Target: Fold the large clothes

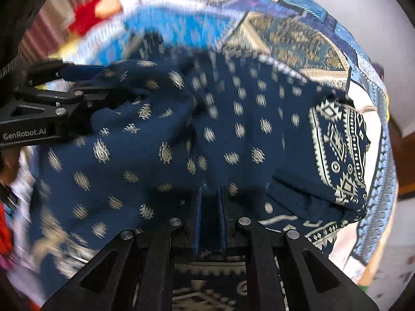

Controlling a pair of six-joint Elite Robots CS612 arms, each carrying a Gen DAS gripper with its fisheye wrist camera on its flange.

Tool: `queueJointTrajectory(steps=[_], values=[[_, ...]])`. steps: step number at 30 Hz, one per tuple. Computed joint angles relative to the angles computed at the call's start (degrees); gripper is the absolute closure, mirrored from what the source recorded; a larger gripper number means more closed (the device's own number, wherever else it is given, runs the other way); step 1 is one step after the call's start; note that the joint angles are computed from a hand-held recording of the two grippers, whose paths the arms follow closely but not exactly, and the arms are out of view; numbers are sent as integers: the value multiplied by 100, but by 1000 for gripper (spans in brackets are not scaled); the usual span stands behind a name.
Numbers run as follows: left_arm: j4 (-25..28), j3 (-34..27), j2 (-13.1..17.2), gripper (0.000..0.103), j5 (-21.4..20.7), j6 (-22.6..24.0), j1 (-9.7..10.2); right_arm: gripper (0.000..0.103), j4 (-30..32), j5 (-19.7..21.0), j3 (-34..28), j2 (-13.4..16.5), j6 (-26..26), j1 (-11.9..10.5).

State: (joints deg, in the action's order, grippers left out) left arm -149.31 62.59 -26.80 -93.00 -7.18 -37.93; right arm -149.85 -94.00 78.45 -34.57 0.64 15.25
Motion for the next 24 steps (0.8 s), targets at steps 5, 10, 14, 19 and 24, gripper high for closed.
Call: queueJointTrajectory(steps=[5,10,14,19,24], values=[[-580,500,-104,35,339,-59,-68,95,-335,-370,224,-74,-226,66],[-843,835,-249,35,435,-70,-79,95,-527,-878,343,-108,-278,155],[-858,925,-287,33,410,-156,-53,95,-707,-1299,473,-153,-315,242],[-947,1052,-323,31,219,-413,3,68,-840,-1652,673,-256,-78,226],[-1000,1155,-410,31,324,-408,5,12,-1259,-1555,1128,-456,416,39]])
